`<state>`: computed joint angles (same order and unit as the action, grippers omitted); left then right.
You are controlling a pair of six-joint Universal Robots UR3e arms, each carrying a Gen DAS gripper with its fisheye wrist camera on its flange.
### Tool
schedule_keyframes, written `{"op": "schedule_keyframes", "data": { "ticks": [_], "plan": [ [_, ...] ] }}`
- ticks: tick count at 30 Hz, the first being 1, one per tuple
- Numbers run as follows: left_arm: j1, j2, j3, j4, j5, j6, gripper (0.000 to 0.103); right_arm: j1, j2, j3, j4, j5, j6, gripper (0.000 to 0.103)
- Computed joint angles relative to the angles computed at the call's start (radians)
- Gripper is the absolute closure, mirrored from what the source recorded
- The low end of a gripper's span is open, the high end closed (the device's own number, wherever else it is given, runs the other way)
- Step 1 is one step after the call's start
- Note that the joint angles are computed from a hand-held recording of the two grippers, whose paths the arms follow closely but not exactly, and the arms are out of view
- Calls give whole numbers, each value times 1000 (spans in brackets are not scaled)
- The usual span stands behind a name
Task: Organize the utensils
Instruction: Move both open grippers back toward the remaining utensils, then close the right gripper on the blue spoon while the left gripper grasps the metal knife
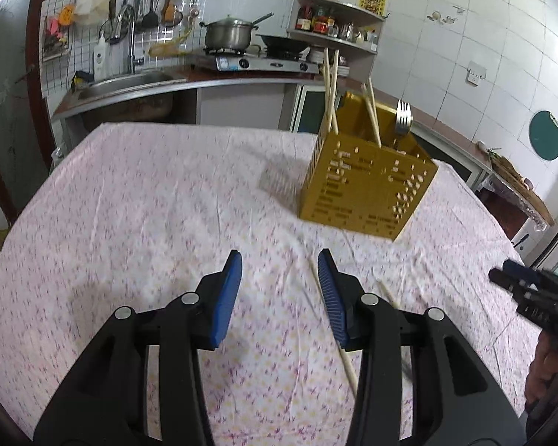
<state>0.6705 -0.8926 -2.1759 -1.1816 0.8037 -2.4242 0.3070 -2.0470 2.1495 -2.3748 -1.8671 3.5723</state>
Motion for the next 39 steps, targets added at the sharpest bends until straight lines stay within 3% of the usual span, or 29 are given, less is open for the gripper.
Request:
{"op": "schedule_keyframes", "data": {
  "ticks": [7,10,17,21,28,35,39],
  "plan": [
    [36,74,-49,-118,14,93,62,76,58,48,-11,11,74,58],
    [21,80,-64,-121,32,86,62,97,103,35,-8,17,91,63],
    [-144,-19,-91,54,115,-50,62,72,145,56,-14,82,82,76],
    [-273,-120,-95,199,172,-160,62,72,177,59,-33,88,53,94],
    [-488,-341,-54,432,290,-331,62,-23,228,65,-126,119,-38,96],
    [-642,-534,32,555,392,-424,62,-108,288,32,-172,173,-113,96],
    [-710,-618,70,621,467,-453,75,-148,302,26,-187,206,-144,96]
  ]
}}
